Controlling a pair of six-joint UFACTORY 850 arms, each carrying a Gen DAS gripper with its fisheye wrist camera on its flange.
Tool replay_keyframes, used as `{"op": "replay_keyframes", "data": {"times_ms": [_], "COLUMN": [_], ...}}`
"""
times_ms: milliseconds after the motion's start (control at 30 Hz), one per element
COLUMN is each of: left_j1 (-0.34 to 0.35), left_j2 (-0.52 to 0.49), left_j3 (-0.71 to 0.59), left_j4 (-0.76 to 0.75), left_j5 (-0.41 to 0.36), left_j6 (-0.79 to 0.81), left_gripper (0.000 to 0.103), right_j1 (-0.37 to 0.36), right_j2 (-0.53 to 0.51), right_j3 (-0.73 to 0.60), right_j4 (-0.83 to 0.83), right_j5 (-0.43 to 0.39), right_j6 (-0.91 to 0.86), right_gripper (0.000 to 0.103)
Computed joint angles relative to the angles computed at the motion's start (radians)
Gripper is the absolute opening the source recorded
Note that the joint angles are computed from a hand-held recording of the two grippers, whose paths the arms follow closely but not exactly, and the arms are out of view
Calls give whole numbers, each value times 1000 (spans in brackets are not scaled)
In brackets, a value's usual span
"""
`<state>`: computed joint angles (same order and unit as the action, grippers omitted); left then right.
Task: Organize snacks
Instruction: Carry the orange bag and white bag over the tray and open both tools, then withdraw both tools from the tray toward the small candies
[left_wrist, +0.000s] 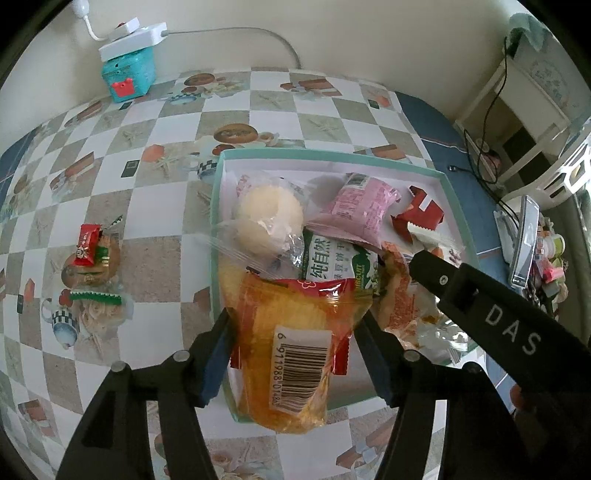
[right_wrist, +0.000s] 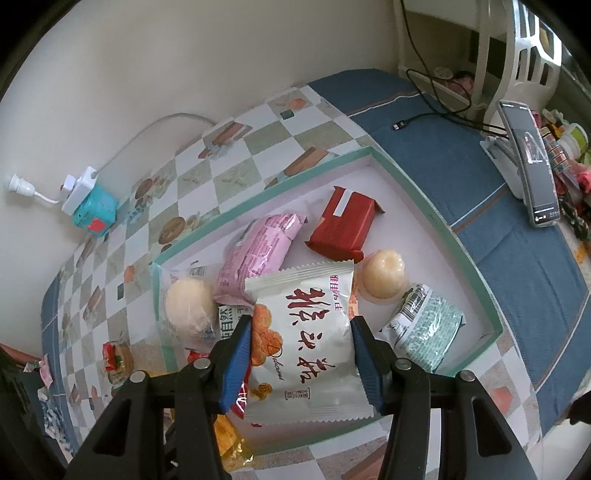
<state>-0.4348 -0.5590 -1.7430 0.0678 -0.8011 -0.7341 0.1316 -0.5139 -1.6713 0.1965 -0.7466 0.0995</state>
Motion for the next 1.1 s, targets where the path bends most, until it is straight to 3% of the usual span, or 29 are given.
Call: {"op": "replay_keyframes", "data": {"times_ms": [133,267,367,733,900,1000,1100], "left_j1": [-2,0,-2,33,65,86,111], "left_j2": [7,15,26,82,113,135,162], "left_j3": [2,4,11,82,129,163,201], "left_j4": [17,31,72,125,141,162,184], "left_j5": [0,-4,-3,41,54,62,67], "left_j6": [0,-6,-31,-114,-165,-209,-262], "left_gripper": [67,68,81,89,91,98,98], "right_j1": [-6,-6,-6,8,23,33,43], "right_j2": [4,6,8,16,18,22,26], "right_j3": [4,4,5,9,10,16,21], "right_j4": [20,13,14,-7,-29,-38,-45], "right_j5": [13,19,21,31,38,49,61], "right_j6": [1,8,6,-1,4,6,7], "right_gripper": [69,69,69,70,76,84,96]}}
